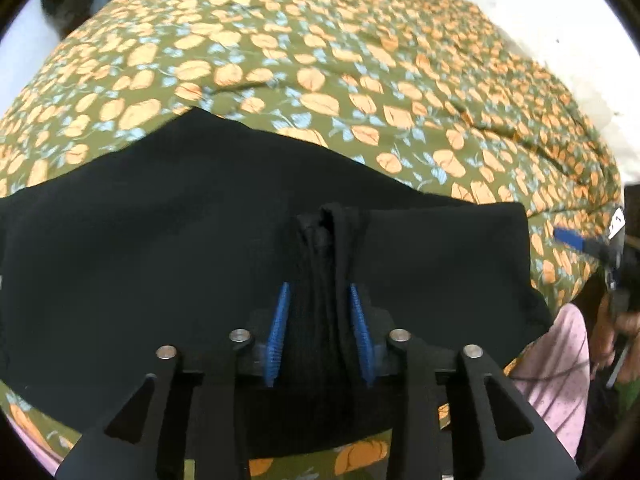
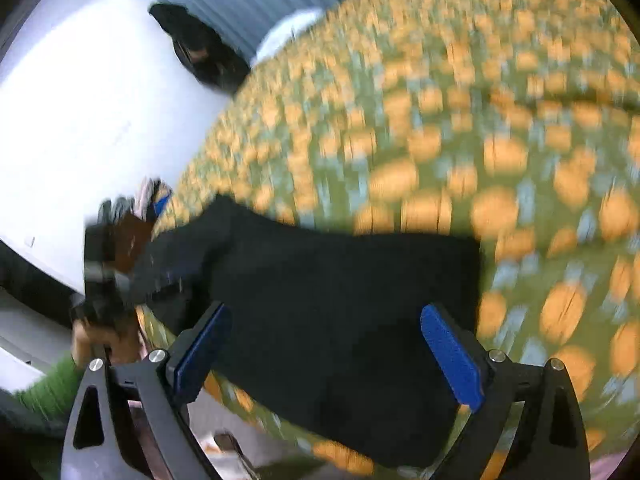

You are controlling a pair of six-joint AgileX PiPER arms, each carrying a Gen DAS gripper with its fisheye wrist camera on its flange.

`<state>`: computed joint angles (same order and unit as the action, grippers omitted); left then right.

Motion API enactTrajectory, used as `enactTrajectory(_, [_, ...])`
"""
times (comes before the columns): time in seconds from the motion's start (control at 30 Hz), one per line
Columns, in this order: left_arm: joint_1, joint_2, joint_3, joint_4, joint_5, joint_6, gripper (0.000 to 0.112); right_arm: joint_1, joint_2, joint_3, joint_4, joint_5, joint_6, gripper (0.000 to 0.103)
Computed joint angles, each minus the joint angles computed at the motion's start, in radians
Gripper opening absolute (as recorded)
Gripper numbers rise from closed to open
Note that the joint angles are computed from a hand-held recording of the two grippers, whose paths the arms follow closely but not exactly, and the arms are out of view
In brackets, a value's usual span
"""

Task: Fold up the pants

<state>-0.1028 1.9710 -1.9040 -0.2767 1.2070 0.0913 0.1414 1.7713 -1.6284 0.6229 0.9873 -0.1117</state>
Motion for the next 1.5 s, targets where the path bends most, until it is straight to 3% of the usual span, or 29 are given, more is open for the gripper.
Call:
enactTrajectory(0.13, [0.009, -0.035, 0.046, 0.016, -0.030, -0.021, 0.039, -0.051, 0.253, -0.165, 0.076, 0.151, 0.096, 0.096])
enactTrajectory(0.2, [0.028, -0.057, 0.068, 0.008, -0.033, -0.024, 0.039, -0.055, 0.292, -0.159, 0.084, 0.134, 0.134, 0.096])
enactTrajectory(0.27, [0.052, -0.096, 0.102, 0.008, -0.043, -0.027, 0.041, -0.063, 0.235, -0.118, 0.111, 0.085, 0.138, 0.096])
enactTrajectory(0.4, [0.102, -0.191, 0.211, -0.003, -0.098, -0.017, 0.072, -0.093, 0.039, 0.028, 0.234, 0.050, 0.056, 0.096])
enactTrajectory(0.5, [0.117, -0.223, 0.271, -0.010, -0.115, -0.008, 0.073, -0.071, -0.107, 0.229, 0.259, 0.019, 0.049, 0.096])
enactTrajectory(0.6, [0.118, -0.228, 0.321, -0.019, -0.128, -0.012, 0.073, -0.035, -0.139, 0.424, 0.286, -0.020, 0.047, 0.096])
enactTrajectory(0.7, [0.112, -0.228, 0.343, 0.009, -0.117, -0.055, 0.073, 0.007, -0.191, 0.508, 0.260, -0.128, 0.117, 0.092])
enactTrajectory(0.83, [0.118, -0.272, 0.395, 0.078, -0.171, -0.105, 0.082, 0.066, -0.316, 0.436, 0.095, -0.204, 0.234, 0.093])
enactTrajectory(0.87, [0.113, -0.285, 0.406, 0.132, -0.193, -0.143, 0.084, 0.090, -0.321, 0.412, 0.056, -0.218, 0.260, 0.099])
enactTrajectory(0.9, [0.109, -0.289, 0.409, 0.165, -0.201, -0.164, 0.084, 0.112, -0.312, 0.374, 0.019, -0.227, 0.286, 0.103])
enactTrajectory(1.0, [0.095, -0.284, 0.390, 0.259, -0.189, -0.213, 0.084, 0.151, -0.270, 0.327, 0.007, -0.237, 0.295, 0.103])
enactTrajectory(1.07, [0.088, -0.289, 0.390, 0.287, -0.189, -0.231, 0.086, 0.210, -0.227, 0.282, -0.107, -0.209, 0.406, 0.103])
enactTrajectory(1.2, [0.079, -0.298, 0.394, 0.315, -0.185, -0.240, 0.088, 0.322, -0.219, 0.270, -0.379, -0.268, 0.604, 0.103])
enactTrajectory(1.3, [0.067, -0.299, 0.396, 0.344, -0.188, -0.243, 0.088, 0.391, -0.196, 0.215, -0.584, -0.211, 0.725, 0.103])
enactTrajectory(1.5, [0.053, -0.312, 0.409, 0.373, -0.199, -0.251, 0.089, 0.478, -0.169, 0.144, -0.818, -0.103, 0.825, 0.103])
